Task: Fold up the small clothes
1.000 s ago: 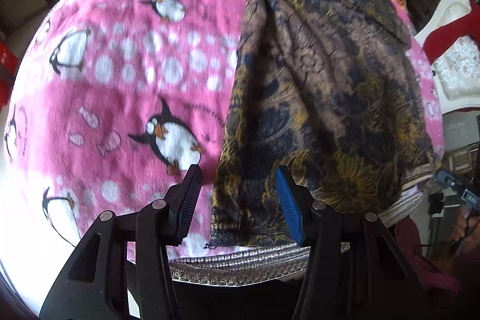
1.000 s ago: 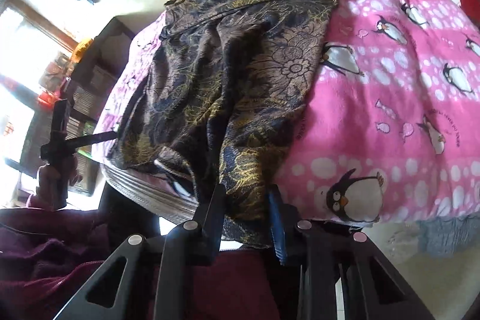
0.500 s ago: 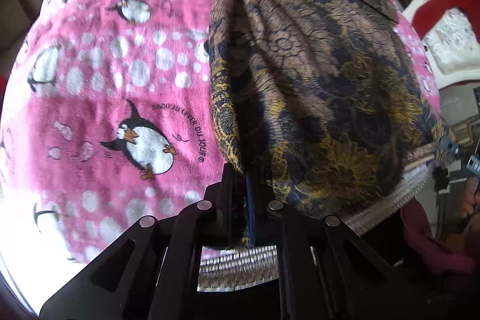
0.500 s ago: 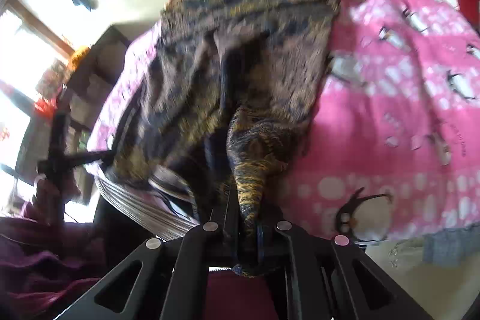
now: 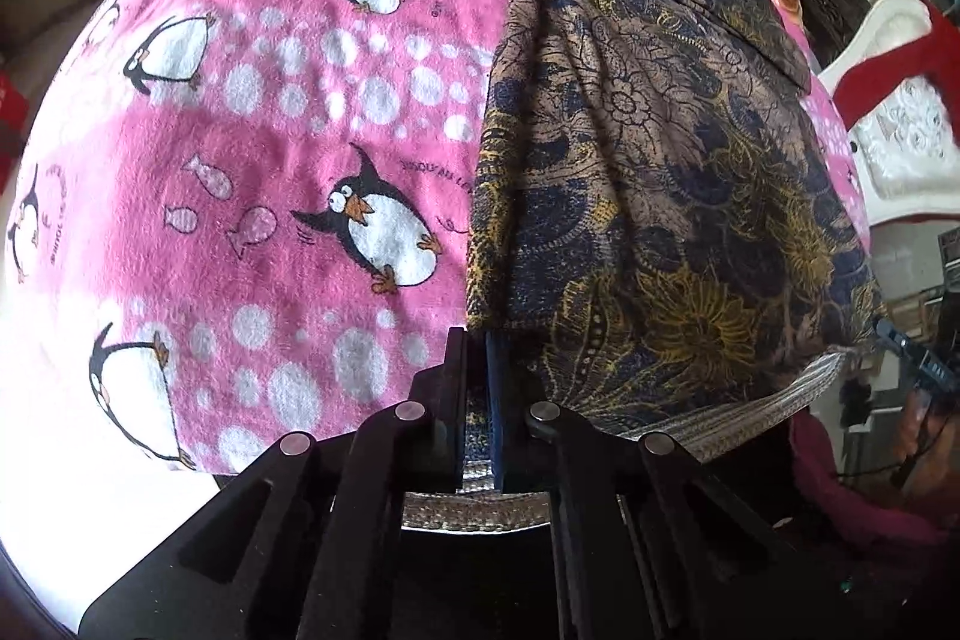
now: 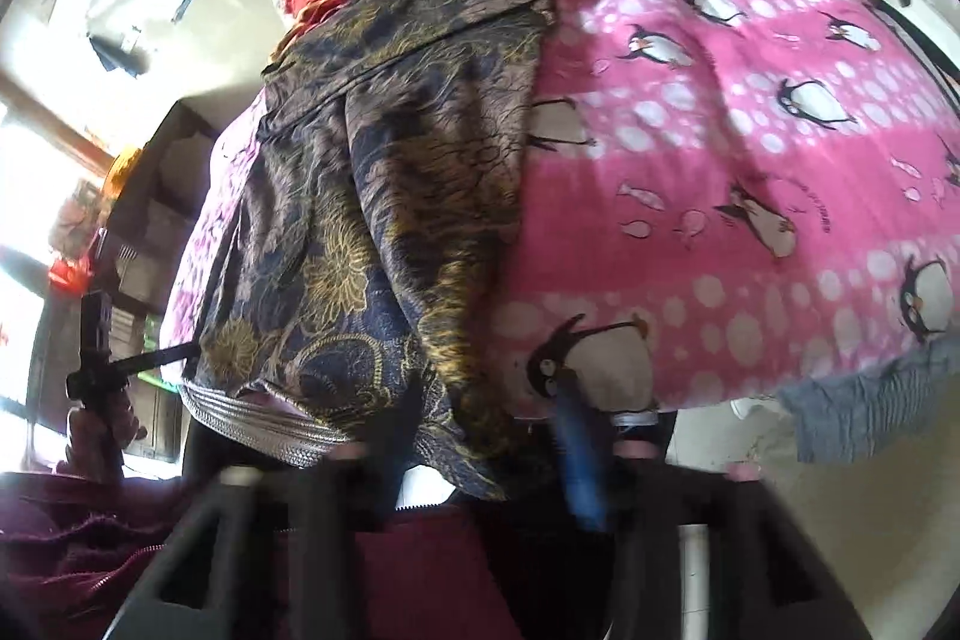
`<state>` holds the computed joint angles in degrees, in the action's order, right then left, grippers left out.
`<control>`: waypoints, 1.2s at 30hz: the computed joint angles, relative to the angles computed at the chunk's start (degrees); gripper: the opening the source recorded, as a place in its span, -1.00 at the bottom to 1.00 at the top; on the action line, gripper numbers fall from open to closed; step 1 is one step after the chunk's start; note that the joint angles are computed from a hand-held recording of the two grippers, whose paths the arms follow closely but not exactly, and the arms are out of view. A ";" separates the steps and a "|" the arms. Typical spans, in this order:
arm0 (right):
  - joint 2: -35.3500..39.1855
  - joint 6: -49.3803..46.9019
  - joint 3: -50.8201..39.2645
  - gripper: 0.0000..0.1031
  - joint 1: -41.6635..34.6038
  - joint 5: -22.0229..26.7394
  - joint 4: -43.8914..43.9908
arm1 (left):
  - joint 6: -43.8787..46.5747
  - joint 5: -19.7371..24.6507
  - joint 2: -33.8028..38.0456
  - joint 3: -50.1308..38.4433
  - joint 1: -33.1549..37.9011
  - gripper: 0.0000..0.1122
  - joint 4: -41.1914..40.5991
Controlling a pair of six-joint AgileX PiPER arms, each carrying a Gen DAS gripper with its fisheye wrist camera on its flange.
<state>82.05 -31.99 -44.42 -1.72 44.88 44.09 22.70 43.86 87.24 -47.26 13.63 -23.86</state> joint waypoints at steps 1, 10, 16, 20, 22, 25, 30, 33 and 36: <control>-0.04 -1.55 -0.14 -0.05 -0.57 0.88 0.91 | 0.09 0.13 0.47 -0.41 0.22 -0.77 -0.24; 4.14 -4.43 -2.96 -0.05 2.88 1.32 3.95 | -5.25 -3.11 3.06 -1.48 -5.08 -0.24 1.33; 5.53 -4.51 -5.15 -0.75 5.67 1.03 0.74 | -6.72 -4.61 4.16 -1.45 -10.42 -0.70 5.93; 7.61 -7.64 -7.45 -0.83 3.71 4.24 5.94 | -2.16 -3.02 4.64 -3.08 -8.67 -0.91 -0.33; 8.31 -10.19 -9.60 -0.84 1.95 6.46 11.05 | 1.94 -2.74 3.70 -4.11 -6.19 -0.91 -5.94; 10.11 -12.34 -14.21 -0.84 -0.50 9.07 16.55 | 6.87 0.56 4.26 -9.71 -2.07 -0.91 -11.10; 16.10 -10.46 -25.33 -0.84 -1.09 8.48 19.08 | 5.33 1.76 9.28 -22.79 0.37 -0.91 -15.99; 21.51 -7.77 -34.44 -0.84 0.34 5.66 18.10 | 3.73 3.01 14.76 -32.77 -0.62 -0.91 -16.87; 28.44 -2.73 -45.15 -0.84 0.85 4.38 15.63 | -0.98 3.22 22.54 -46.44 -2.71 -0.91 -13.19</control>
<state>110.49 -34.73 -89.58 -0.86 49.26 59.72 21.73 47.08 109.78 -93.70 10.92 -37.05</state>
